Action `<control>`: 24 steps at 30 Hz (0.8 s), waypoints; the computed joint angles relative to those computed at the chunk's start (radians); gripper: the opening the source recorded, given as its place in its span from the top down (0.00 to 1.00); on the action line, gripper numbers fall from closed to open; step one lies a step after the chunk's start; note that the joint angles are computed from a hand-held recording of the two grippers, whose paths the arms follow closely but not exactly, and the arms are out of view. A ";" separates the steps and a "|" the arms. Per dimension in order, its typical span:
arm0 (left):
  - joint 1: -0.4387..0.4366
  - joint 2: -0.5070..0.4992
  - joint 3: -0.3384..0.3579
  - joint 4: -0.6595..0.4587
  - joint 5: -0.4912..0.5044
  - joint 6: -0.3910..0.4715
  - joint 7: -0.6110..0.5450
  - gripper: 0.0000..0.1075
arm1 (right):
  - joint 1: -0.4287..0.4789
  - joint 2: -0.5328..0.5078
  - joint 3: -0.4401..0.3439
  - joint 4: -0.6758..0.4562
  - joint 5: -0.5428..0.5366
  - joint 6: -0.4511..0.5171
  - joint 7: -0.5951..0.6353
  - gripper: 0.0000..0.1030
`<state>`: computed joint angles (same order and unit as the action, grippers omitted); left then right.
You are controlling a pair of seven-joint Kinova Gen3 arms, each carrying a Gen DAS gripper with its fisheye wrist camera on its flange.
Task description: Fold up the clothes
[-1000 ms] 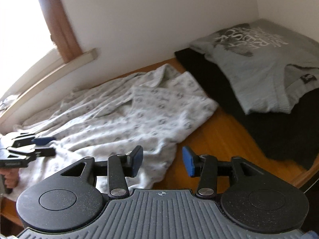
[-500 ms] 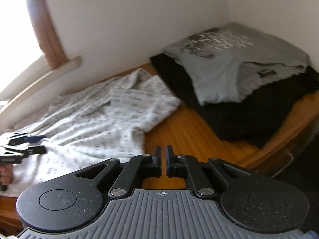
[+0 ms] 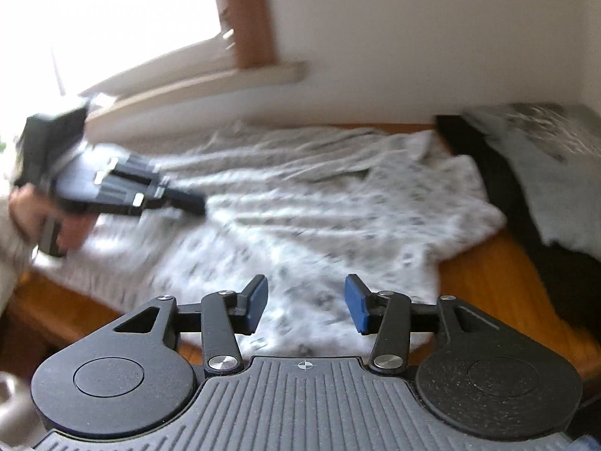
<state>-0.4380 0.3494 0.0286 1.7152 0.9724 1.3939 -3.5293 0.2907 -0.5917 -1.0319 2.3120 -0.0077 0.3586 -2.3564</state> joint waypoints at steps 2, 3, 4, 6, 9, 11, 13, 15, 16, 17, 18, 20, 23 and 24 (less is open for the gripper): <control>-0.010 0.010 0.001 -0.007 0.015 0.018 0.008 0.98 | 0.009 0.027 -0.010 -0.011 0.018 0.006 0.022 0.81; -0.014 0.015 0.001 -0.011 0.023 0.028 0.013 0.98 | 0.003 0.039 -0.002 -0.015 0.025 0.010 0.032 0.95; -0.019 0.020 0.002 -0.015 0.031 0.037 0.018 0.98 | -0.005 0.037 0.010 -0.013 0.033 0.005 0.037 0.95; -0.034 0.024 0.003 -0.007 0.064 0.046 0.013 0.98 | 0.010 -0.001 0.012 -0.012 0.044 -0.011 0.032 0.95; -0.036 0.036 0.001 -0.016 0.083 0.058 0.049 0.97 | 0.059 -0.057 -0.003 -0.020 0.032 -0.028 0.025 0.95; -0.013 0.031 -0.004 -0.026 0.049 0.022 0.079 0.94 | 0.095 -0.054 -0.023 -0.030 0.016 -0.013 0.026 0.89; 0.001 0.025 -0.018 -0.018 0.041 -0.008 0.078 0.88 | 0.134 -0.049 -0.047 -0.041 0.002 0.005 0.025 0.69; -0.004 0.022 -0.027 -0.016 0.048 -0.003 0.082 0.77 | 0.128 -0.078 -0.034 -0.022 -0.020 0.013 0.015 0.68; -0.030 0.005 -0.005 0.005 0.055 -0.020 0.060 0.73 | 0.111 -0.093 -0.016 -0.009 -0.032 0.019 0.010 0.68; -0.043 -0.014 0.000 0.028 0.068 -0.032 0.030 0.67 | 0.090 -0.117 0.001 0.004 -0.044 0.032 0.003 0.68; -0.040 -0.041 -0.011 0.057 0.079 -0.046 -0.010 0.67 | 0.069 -0.142 0.016 0.016 -0.056 0.048 -0.005 0.66; -0.040 -0.087 -0.023 0.110 0.092 -0.052 -0.077 0.67 | 0.033 -0.185 0.036 0.033 -0.081 0.087 -0.021 0.62; -0.027 -0.144 -0.045 0.176 0.090 -0.019 -0.151 0.75 | -0.010 -0.228 0.050 0.056 -0.118 0.121 -0.037 0.59; -0.017 -0.160 -0.051 0.195 0.078 -0.003 -0.171 0.75 | -0.015 -0.231 0.047 0.062 -0.126 0.118 -0.038 0.59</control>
